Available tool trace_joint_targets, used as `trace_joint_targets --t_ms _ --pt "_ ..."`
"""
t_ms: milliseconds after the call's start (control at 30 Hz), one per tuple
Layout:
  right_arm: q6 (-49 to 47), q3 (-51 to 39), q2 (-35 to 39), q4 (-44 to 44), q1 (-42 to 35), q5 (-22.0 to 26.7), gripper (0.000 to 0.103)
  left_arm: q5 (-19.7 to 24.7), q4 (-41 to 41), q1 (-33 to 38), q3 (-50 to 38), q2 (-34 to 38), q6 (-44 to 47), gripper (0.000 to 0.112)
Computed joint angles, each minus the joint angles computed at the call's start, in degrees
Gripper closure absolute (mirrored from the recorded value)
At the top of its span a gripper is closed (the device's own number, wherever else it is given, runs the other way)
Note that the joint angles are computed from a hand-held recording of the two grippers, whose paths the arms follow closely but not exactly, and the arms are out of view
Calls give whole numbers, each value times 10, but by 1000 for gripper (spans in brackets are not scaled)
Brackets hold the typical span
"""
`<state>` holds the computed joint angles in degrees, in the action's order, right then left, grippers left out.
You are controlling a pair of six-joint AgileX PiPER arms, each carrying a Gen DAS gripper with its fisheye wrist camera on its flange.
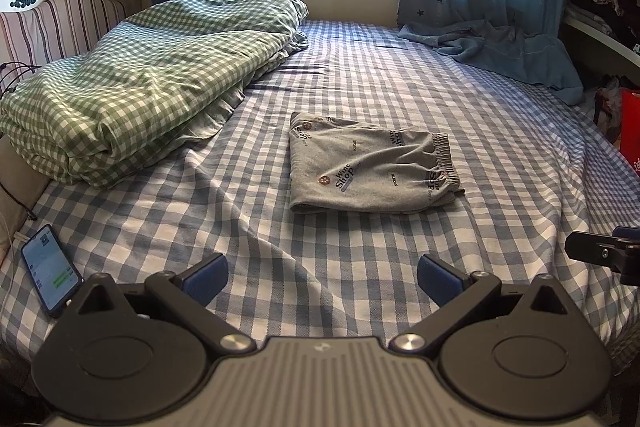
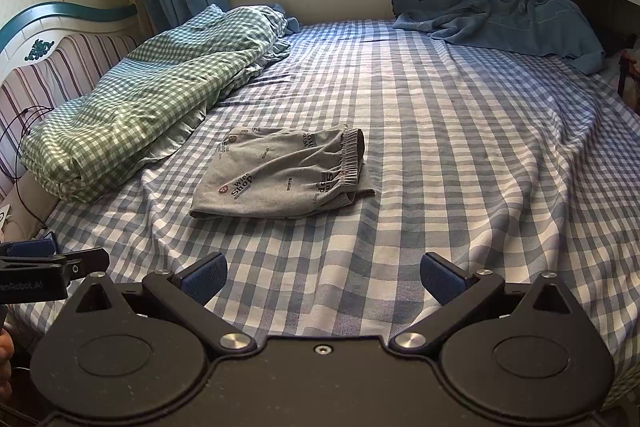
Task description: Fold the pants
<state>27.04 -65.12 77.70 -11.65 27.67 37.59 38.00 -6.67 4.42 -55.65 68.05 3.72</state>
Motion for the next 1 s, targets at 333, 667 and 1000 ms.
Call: trace_joint_targets --t_ms 333,667,1000 --pt "8 -4 5 -6 3 0 1 3 -50 20 -4 7 59 10" --pt "9 -7 8 -6 3 2 1 7 -85 29 -4 11 98 10" --pt "21 -9 10 -15 8 4 1 8 -93 26 -5 12 106 10"
